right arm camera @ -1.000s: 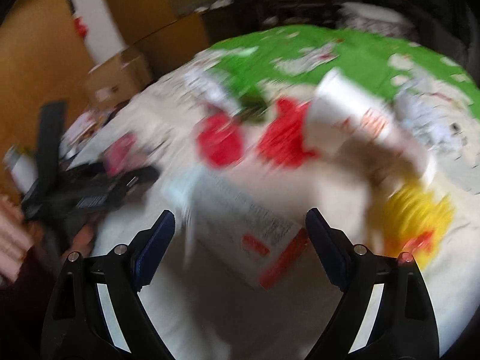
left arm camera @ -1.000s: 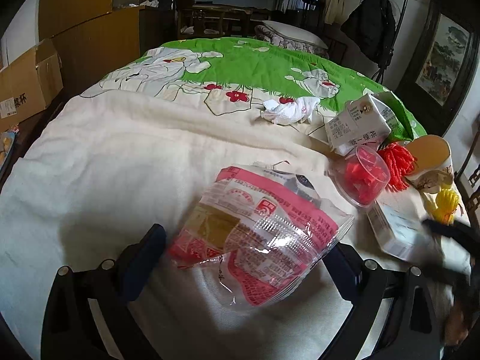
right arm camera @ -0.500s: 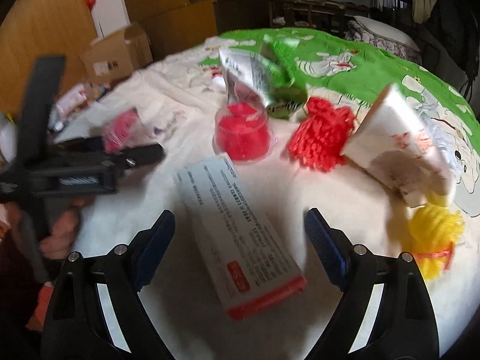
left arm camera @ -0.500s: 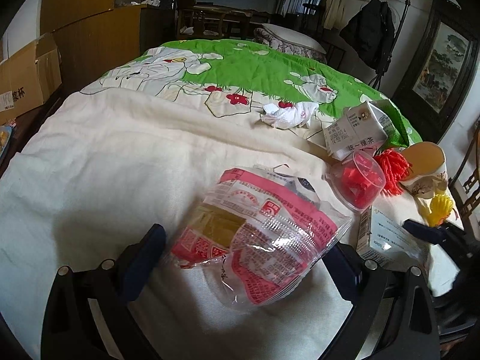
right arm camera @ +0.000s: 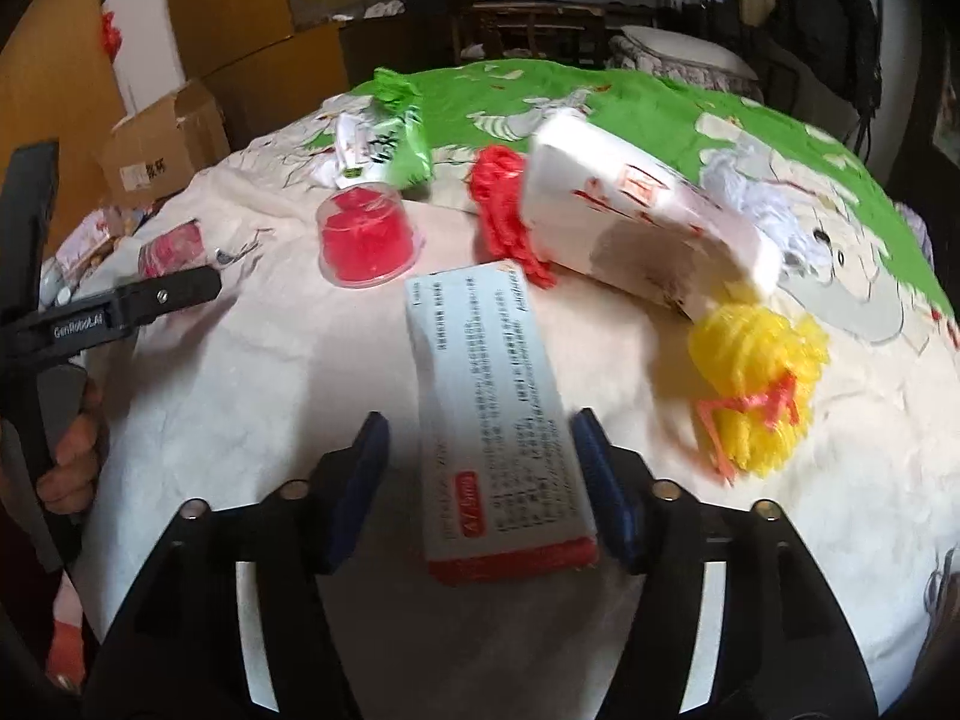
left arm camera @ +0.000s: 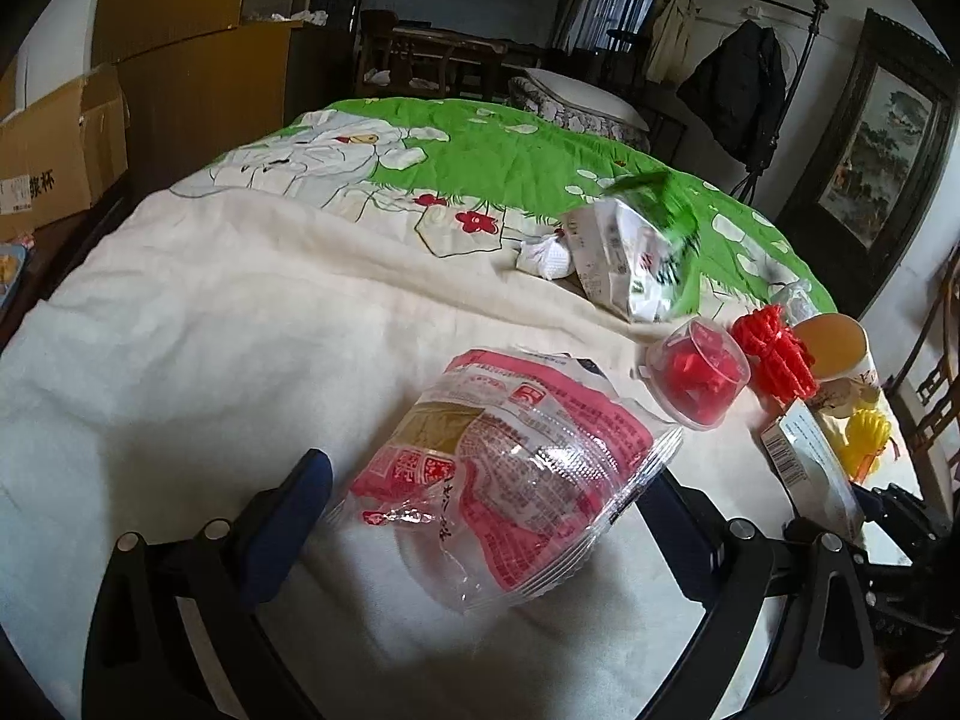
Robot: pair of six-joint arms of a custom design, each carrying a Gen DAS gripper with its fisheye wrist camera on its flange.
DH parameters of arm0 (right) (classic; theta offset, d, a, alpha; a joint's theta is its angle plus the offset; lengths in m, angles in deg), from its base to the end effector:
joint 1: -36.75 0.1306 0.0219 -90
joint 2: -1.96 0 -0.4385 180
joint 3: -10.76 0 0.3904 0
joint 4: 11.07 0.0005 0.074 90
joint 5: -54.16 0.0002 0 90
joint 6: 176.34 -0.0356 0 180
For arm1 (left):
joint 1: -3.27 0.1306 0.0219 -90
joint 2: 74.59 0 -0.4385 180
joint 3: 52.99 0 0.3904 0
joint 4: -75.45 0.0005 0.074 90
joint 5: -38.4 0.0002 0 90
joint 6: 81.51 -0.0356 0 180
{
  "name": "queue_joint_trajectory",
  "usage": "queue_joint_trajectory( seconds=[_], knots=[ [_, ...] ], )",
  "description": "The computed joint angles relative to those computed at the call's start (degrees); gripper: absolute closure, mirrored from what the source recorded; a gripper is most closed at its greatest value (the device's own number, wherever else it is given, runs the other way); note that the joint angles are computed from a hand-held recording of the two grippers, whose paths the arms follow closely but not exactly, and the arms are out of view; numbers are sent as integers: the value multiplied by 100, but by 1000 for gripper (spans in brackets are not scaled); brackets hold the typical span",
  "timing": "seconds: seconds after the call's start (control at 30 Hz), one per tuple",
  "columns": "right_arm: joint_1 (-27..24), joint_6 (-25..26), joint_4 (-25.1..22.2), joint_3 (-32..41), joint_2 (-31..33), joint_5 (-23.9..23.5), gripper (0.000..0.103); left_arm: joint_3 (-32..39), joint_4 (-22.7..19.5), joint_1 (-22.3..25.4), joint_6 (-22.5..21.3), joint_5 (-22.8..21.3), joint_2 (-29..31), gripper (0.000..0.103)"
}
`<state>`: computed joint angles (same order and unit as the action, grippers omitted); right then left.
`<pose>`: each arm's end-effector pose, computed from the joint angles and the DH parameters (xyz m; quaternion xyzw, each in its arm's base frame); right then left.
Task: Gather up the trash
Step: 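Grasp the plastic bag with the left tool while the right tool grasps the white box, then carry the bag and the white box toward the red wastebasket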
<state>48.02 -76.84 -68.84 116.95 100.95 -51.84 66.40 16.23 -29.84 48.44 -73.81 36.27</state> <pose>0.5340 0.1159 0.5289 -0.2142 0.9085 0.1362 0.3320 0.5362 -0.3342 0.5154 -0.1198 0.9186 -0.0507 0.3732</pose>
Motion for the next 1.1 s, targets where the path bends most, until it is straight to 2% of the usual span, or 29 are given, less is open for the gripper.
queue_joint_trajectory(
  seconds=[0.1, 0.13, 0.17, 0.27, 0.33, 0.5, 0.6, 0.8, 0.93, 1.1],
  knots=[
    [-34, -79, -16, 59, 54, -108, 39, -51, 99, -2, -32, -47, -36, 8],
    [-24, -114, 14, 36, 37, -107, 39, -97, 165, 2, -43, -28, -65, 18],
    [-16, -132, 41, 16, 27, -100, 40, -129, 214, 8, -53, 39, -84, 33],
    [-5, -157, 191, -112, -68, -49, 58, -131, 217, -22, -73, 47, -101, 37],
    [-17, -199, 267, -134, -94, -65, 58, -140, 263, -111, -157, -90, -156, 40],
    [-46, -380, 593, -344, -310, -49, 58, -38, 186, -401, -288, -405, -288, 41],
    [-61, -484, 645, -452, -499, -382, 58, 53, 53, -578, -355, -652, -401, 41],
    [34, -429, 869, -451, -908, -751, 58, 212, -208, -913, -335, -1211, -706, 41],
    [4, -567, 948, -394, -1155, -1115, 58, 228, -386, -1161, -174, -1671, -981, 41],
    [-12, -701, 1016, -354, -1484, -1551, 58, 178, -819, -1595, 185, -2431, -1363, 41]
  ],
)
